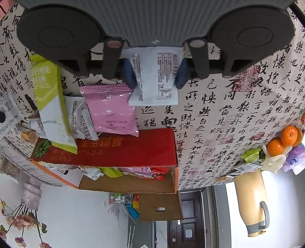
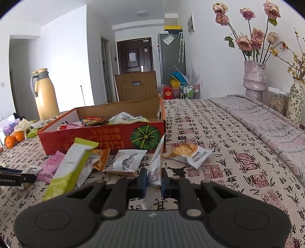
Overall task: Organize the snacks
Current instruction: 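Close the left gripper on another white packet while the right lifts its packet, then carry both white packets over the cardboard box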
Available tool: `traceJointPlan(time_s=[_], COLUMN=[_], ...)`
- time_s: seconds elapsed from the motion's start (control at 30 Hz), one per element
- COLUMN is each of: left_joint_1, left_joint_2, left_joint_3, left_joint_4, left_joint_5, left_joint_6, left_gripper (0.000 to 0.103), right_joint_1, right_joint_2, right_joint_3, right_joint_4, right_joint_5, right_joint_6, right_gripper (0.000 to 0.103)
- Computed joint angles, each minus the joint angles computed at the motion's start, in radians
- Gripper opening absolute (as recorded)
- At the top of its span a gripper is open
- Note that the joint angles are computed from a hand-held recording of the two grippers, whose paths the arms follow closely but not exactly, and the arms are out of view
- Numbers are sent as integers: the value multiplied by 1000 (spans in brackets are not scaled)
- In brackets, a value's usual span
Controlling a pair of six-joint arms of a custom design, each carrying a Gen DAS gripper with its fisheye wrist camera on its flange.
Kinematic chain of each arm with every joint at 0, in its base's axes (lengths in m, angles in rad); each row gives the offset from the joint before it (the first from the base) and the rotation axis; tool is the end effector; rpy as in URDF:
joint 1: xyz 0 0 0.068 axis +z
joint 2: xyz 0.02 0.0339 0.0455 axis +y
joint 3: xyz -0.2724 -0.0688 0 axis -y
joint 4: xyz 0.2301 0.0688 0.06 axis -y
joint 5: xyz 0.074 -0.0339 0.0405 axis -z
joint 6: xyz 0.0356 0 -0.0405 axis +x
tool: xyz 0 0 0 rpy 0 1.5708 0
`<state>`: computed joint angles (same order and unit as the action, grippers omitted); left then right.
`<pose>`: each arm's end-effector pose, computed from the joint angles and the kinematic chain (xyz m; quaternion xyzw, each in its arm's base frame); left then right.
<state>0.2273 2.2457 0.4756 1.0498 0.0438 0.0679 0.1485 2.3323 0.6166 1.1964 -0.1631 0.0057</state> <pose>0.2788 0.0629 0.0165 -0.0635 0.9085 0.0409 0.4109 0.3244 0.0544 0.0202 -0.1023 0.8570 0.1088 0.4933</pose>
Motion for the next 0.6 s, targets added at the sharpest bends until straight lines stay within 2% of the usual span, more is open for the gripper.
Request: traceJointPlan(time_s=[0.6], left_joint_1=[-17], left_joint_2=[-55], left_joint_3=[-92], left_joint_4=[131], left_joint_5=[-28], left_joint_6=[-31], left_gripper=[42], right_joint_1=[17], right_joint_2=[-47], right_joint_3=[-61], right_joint_4=[63], right_joint_5=[-6], right_joint_6=[4], right_gripper=[13])
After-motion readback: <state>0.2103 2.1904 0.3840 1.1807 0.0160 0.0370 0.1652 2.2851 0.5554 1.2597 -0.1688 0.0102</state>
